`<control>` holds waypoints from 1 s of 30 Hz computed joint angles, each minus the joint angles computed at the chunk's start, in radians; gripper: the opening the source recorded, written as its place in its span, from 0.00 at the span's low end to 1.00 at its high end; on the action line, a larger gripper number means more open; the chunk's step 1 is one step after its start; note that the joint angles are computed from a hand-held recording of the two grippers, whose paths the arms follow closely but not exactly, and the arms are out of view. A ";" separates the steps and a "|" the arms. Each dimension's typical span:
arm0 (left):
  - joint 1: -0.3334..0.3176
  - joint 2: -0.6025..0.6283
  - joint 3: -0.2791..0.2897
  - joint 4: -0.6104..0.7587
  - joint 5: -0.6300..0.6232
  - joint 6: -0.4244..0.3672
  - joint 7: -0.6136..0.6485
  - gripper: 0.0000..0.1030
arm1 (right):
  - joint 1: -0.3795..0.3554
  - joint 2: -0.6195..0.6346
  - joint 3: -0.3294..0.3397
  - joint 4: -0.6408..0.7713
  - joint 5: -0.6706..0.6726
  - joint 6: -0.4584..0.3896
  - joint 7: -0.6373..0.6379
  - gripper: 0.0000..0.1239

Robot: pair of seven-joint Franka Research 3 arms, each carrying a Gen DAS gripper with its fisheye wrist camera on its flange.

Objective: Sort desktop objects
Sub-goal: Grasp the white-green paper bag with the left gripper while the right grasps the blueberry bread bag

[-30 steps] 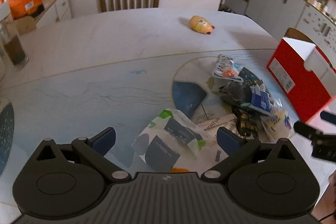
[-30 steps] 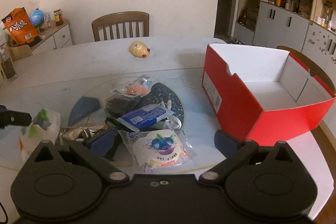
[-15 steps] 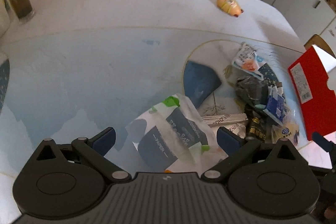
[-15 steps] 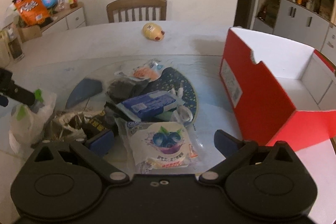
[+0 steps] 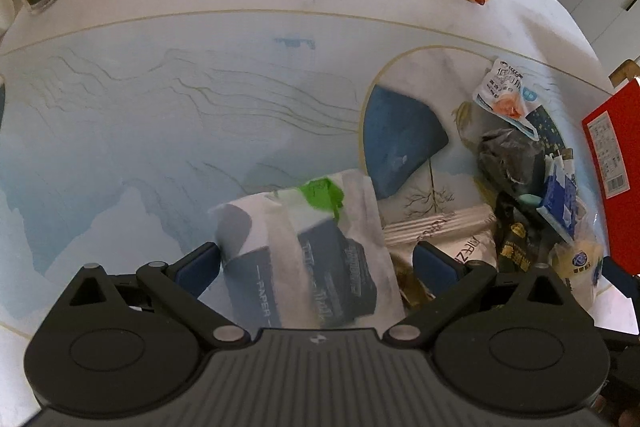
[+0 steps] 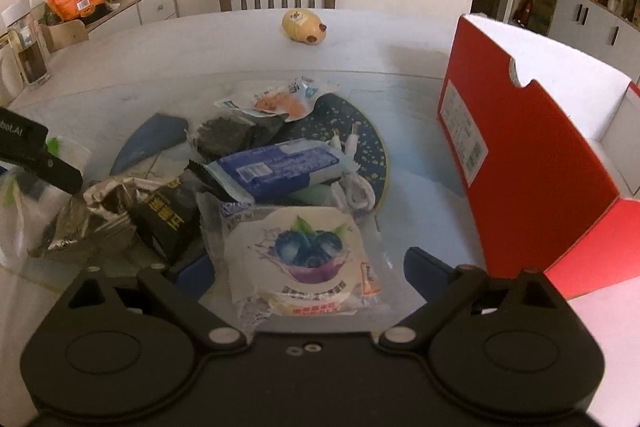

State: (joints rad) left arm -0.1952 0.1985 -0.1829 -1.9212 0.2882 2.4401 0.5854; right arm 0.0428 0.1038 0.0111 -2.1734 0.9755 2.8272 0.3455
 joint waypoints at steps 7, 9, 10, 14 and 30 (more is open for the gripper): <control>0.008 -0.022 0.003 -0.045 -0.003 0.061 -0.008 0.92 | -0.004 0.007 0.002 0.013 0.008 -0.015 -0.019 0.74; 0.009 -0.026 0.006 -0.051 0.006 0.072 -0.014 0.86 | -0.004 0.007 0.002 0.013 0.007 -0.014 -0.018 0.74; 0.011 -0.028 0.006 -0.056 0.005 0.077 -0.014 0.83 | -0.004 0.007 0.002 0.013 0.005 -0.016 -0.016 0.73; 0.016 -0.035 0.007 -0.075 0.004 0.109 -0.012 0.72 | -0.002 0.005 0.001 0.013 -0.010 -0.016 -0.003 0.71; 0.009 -0.111 0.010 -0.156 0.150 0.160 -0.087 0.41 | 0.014 -0.028 -0.001 -0.022 -0.027 0.047 0.022 0.50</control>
